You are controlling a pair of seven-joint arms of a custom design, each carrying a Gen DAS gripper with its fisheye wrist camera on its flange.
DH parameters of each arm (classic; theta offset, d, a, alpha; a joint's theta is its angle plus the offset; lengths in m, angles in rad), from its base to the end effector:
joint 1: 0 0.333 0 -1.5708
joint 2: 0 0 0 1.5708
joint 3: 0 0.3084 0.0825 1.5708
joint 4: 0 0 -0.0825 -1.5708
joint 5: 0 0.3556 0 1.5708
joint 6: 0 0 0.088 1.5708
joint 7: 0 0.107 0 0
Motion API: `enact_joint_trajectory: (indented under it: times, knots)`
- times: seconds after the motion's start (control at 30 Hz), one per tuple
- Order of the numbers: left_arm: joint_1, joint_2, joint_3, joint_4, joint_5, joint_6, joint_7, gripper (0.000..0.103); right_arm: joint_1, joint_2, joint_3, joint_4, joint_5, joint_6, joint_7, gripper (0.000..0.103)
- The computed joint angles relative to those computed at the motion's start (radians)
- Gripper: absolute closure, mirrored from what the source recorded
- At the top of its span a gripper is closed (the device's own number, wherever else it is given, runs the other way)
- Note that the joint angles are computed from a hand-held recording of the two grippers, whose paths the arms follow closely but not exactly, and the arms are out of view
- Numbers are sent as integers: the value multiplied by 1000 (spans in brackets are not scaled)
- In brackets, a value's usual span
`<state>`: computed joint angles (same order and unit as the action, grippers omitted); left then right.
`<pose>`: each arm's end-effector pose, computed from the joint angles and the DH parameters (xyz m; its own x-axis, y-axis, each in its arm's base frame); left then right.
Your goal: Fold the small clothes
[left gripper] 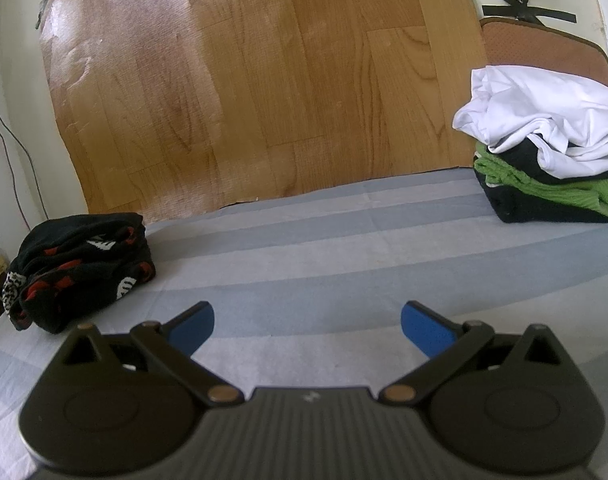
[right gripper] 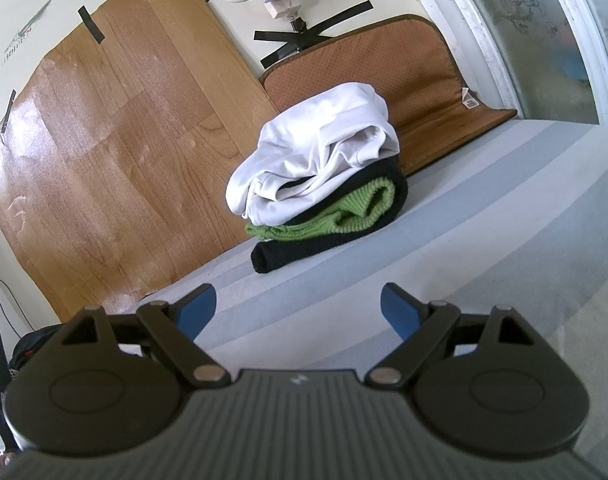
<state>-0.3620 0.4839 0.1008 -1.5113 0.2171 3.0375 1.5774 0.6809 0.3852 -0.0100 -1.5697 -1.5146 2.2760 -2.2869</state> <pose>0.6772 -0.2155 0.5173 -0.3480 -0.9043 -0.2475 -0.4041 0.3828 -0.8308 0.5463 0.4038 0.4788 -0.3515 -0.7705 -0.5317 -0.0922 0.5937 -0.7994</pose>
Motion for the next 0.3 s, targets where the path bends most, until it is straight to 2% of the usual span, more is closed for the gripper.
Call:
enact_joint_trajectory:
  times: [0.1, 0.3]
  knots:
    - [9, 0, -8, -1, -2, 6, 7, 0, -2, 2, 0, 3, 6, 6, -8, 12]
    - [92, -9, -120, -28, -96, 53, 121, 0, -13, 14, -1, 23, 47, 37, -70, 12]
